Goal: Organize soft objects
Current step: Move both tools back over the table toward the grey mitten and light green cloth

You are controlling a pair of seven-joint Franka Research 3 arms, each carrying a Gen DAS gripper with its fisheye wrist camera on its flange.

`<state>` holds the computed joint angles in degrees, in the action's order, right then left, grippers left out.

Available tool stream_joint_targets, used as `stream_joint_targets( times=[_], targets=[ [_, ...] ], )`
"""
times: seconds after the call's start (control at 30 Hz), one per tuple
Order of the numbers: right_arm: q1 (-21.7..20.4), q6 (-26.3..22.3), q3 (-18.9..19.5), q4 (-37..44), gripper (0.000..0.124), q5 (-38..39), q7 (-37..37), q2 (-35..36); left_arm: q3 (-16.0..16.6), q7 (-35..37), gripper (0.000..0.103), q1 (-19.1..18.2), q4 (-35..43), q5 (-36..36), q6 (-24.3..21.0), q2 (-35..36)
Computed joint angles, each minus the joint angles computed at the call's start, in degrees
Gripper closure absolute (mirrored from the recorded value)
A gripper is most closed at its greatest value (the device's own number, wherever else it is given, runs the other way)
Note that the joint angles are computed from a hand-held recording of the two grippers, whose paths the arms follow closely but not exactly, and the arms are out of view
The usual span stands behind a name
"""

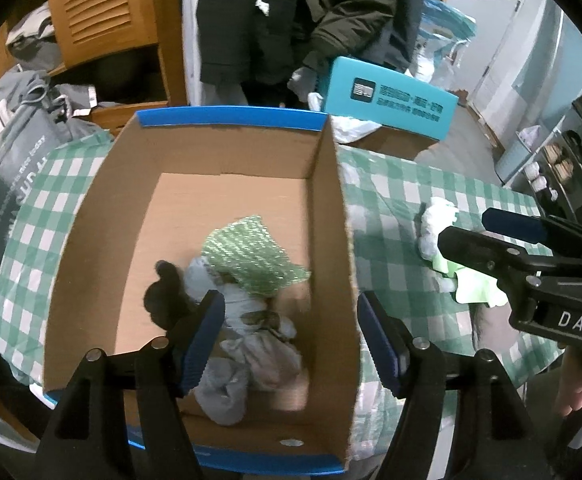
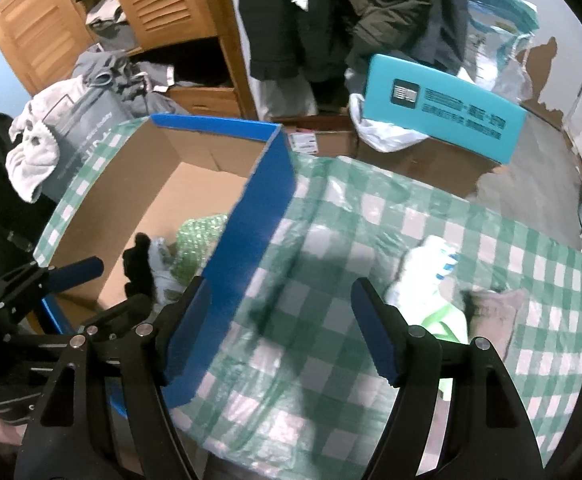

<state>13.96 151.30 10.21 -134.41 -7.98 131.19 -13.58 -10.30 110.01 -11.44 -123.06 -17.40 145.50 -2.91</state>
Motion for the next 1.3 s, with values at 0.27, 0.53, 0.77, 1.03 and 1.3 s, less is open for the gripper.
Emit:
stream_joint_targets(
  times=[0.27,0.53,0.77,1.03,1.3],
  targets=[
    [-2.0,0.0,-0.3,-5.5,0.051,0.3,1.3,-4.8,-1.0,-0.5,0.032,-1.3,0.3,0.5,-0.7,0.3],
    [-4.8,-0.2,-0.1,-11.3,0.051,1.6,1.8,-10.3,-2.2,-1.2,0.032,-2.8,1.1,1.1,-1.8,1.4],
    [-7.6,-1.1,0.2,-16.1,0.051,2.3,1.9,-14.9,-3.4,-3.8,0.023,-4.0,0.7,5.1,-0.7,1.8],
    [-10.2,-2.8,0.4,-20.0,0.050,2.8,1.9,-18.2,-3.7,-7.1,0.023,-4.8,0.2,9.7,1.5,1.1],
    [-11.2,-2.8,-0.2,-22.8,0.050,4.1,1.3,-19.9,-4.4,-6.2,0.023,-6.4,1.6,8.1,0.2,2.3]
  ],
)
